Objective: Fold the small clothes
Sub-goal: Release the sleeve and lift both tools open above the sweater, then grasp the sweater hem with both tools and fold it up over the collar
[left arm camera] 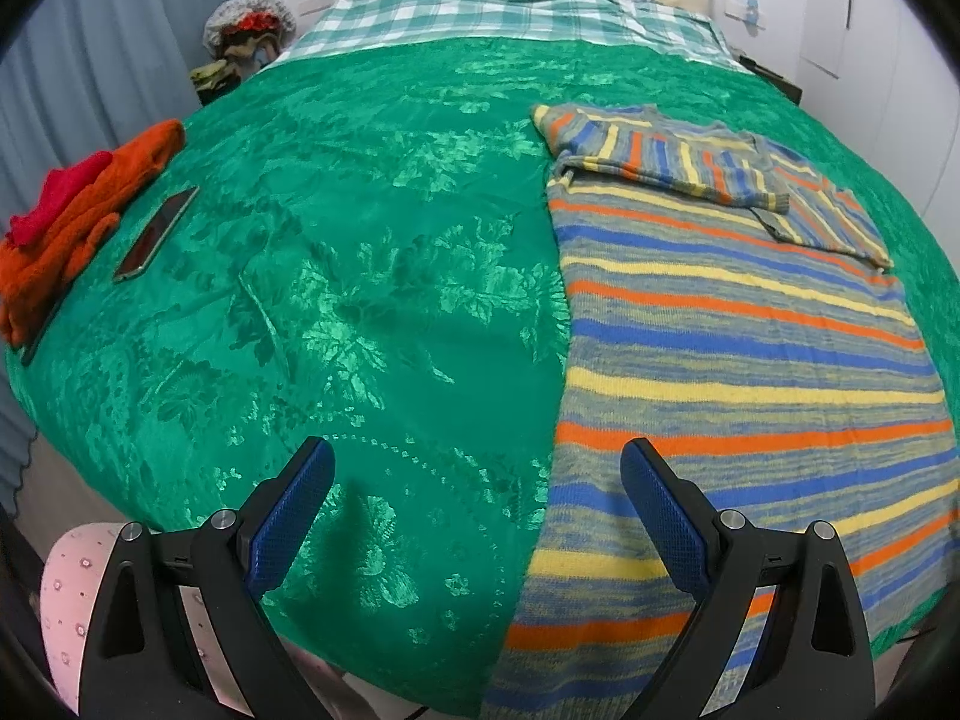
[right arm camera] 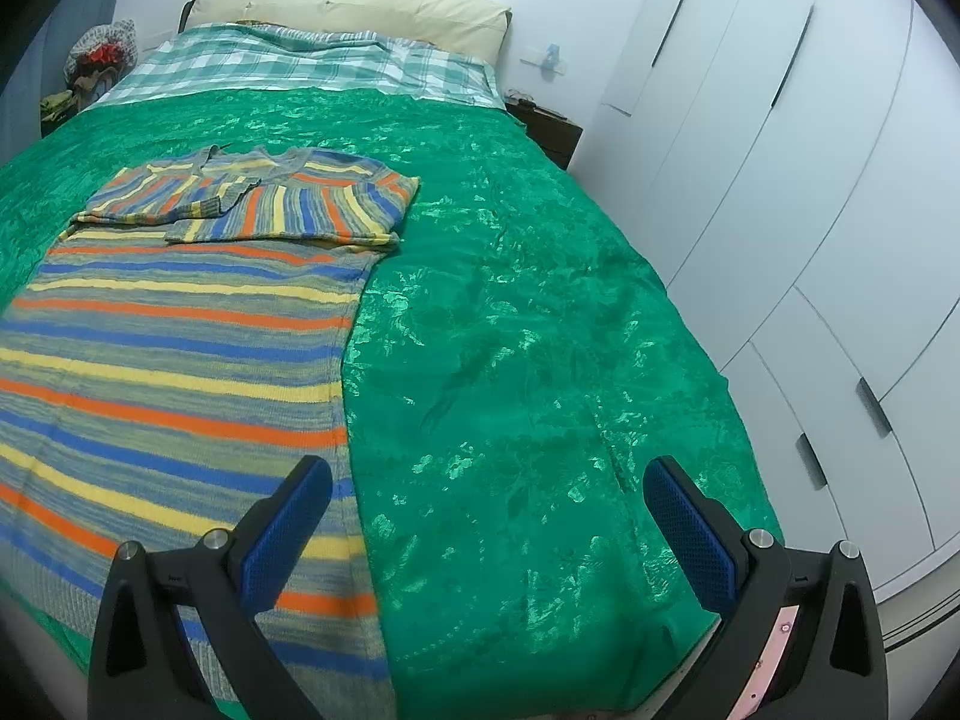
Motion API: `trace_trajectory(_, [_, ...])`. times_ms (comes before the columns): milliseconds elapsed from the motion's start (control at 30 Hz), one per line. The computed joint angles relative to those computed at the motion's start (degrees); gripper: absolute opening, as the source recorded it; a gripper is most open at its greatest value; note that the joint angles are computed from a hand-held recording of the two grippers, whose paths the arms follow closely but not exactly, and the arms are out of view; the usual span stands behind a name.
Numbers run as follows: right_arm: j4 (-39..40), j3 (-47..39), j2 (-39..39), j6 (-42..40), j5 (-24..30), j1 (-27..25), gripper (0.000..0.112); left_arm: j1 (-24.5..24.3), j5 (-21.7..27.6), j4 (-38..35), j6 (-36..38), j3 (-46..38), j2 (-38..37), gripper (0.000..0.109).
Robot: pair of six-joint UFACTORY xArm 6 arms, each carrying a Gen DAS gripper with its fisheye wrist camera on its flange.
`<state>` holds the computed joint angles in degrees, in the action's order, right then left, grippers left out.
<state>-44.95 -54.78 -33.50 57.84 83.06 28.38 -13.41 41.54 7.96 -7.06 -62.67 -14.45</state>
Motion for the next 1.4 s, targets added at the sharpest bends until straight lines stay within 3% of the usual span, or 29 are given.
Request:
trace_trajectory(133, [2.4,0.5,-1.6,-0.9,-2.2,-2.1,0.102,0.7,3.3,-3.9,2.6,-0.8,-0.1,0.097])
trace_trajectory(233, [9.7,1.2,-6.0,-3.0,-6.9,-7.6,0.102,3.9,12.2,-18.0,12.0,-2.4,-0.8,0.097])
trace_trajectory(333, [24.6,0.8,-9.5,-13.0,-11.3,-16.5,0.102,5.9,19.8,-23.9,15.7,-3.0,-1.0,0.092])
trace_trajectory(400, [36.6,1.2,-9.6,-20.6,-11.0,-20.7,0.100,5.7,22.1,-23.4,16.8,-3.1,-0.9,0.078])
trace_trajectory(500, [51.6,3.1,-9.4,-28.9,-8.5,-25.4,0.082,4.6,24.5,-21.6,18.4,-2.9,-1.5,0.061])
trace_trajectory(567, [55.2,4.3,-8.2,-29.9,-7.3,-26.1,0.070,4.3,26.3,-21.6,18.9,-3.1,-1.5,0.045])
trace_trajectory(600, [56.2,4.3,-7.4,-30.2,-6.8,-26.5,0.057,4.2,27.4,-21.6,18.9,-3.4,-1.2,0.030])
trace_trajectory(633, [58.4,4.6,-6.3,-31.4,-6.5,-27.1,0.033,4.0,28.5,-21.9,19.1,-3.6,-0.9,0.016])
trace_trajectory(667, [61.7,5.1,-5.2,-33.1,-5.9,-28.2,0.016,4.0,29.5,-22.4,19.4,-4.1,-0.5,0.006])
trace_trajectory(700, [64.6,5.7,-4.3,-34.0,-5.6,-29.1,0.006,3.9,29.7,-22.3,19.4,-4.2,-0.5,0.005])
trace_trajectory(867, [65.6,3.1,-4.8,-36.9,-2.5,-29.5,0.005,7.6,35.4,-27.6,22.5,-8.0,0.0,0.004])
trace_trajectory(1033, [68.5,1.5,-7.0,-37.5,0.8,-33.2,0.005,9.4,39.1,-31.7,23.3,-12.7,2.7,0.003])
trace_trajectory(1133, [72.8,1.2,-6.1,-38.1,-4.2,-36.8,0.005,10.7,39.0,-37.3,22.0,-20.1,8.1,0.003])
trace_trajectory(1233, [78.2,-0.3,-1.7,-40.1,-14.9,-40.1,0.005,10.7,36.4,-42.2,19.1,-29.8,16.1,0.003])
trace_trajectory(1400, [79.6,-10.1,12.6,-42.5,-28.9,-41.3,0.005,8.1,33.4,-43.9,11.2,-59.0,38.8,0.003])
